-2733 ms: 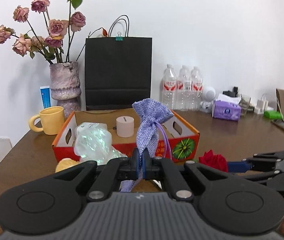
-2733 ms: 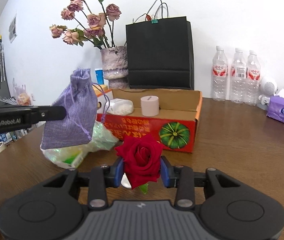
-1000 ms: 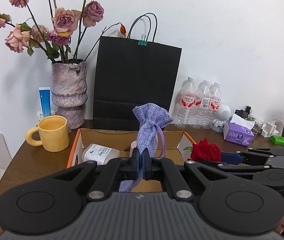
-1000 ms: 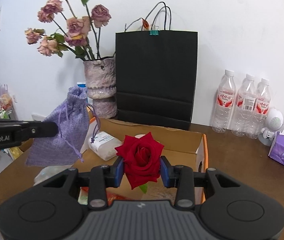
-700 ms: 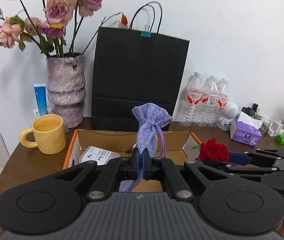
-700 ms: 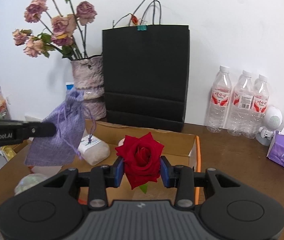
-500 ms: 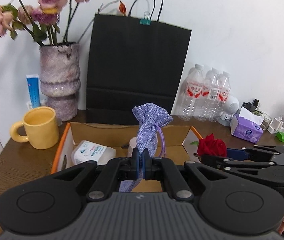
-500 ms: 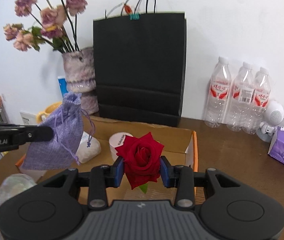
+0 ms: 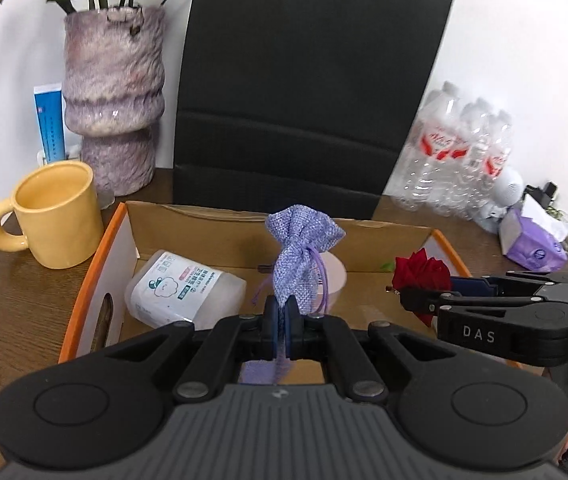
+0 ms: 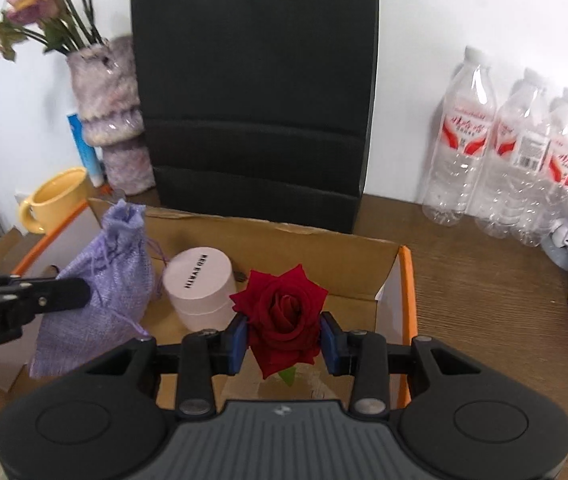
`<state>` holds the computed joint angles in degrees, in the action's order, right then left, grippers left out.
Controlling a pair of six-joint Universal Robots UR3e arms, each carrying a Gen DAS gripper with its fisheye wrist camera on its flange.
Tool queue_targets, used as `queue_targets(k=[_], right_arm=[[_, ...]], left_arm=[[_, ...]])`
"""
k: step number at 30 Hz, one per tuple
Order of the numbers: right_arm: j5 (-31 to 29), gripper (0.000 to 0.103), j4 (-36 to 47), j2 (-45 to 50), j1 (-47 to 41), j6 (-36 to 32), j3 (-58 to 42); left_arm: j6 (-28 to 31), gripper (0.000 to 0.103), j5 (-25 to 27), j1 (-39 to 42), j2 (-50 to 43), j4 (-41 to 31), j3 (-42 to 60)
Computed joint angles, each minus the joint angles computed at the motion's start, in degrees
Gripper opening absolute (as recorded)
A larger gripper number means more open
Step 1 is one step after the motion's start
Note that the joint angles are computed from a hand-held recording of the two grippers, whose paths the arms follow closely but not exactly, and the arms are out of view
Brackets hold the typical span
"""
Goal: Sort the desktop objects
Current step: 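Carry the pouch with the left tool while the right tool carries the rose into the box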
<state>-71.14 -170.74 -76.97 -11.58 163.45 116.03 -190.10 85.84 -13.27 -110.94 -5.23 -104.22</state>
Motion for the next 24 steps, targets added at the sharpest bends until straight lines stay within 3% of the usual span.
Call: queue_targets(k=[9, 24], right_arm=[[-2.1, 0.036, 1.7, 6.7, 1.4, 0.4, -5.1], [-4.7, 0.037, 2.2, 8.0, 2.8, 0.8, -6.6]], left_arm=[[-1.1, 0.004, 0.9, 0.2, -5.7, -4.3, 6.8], [-2.0, 0.005, 3.7, -1.1, -7.9, -9.0, 12.0]])
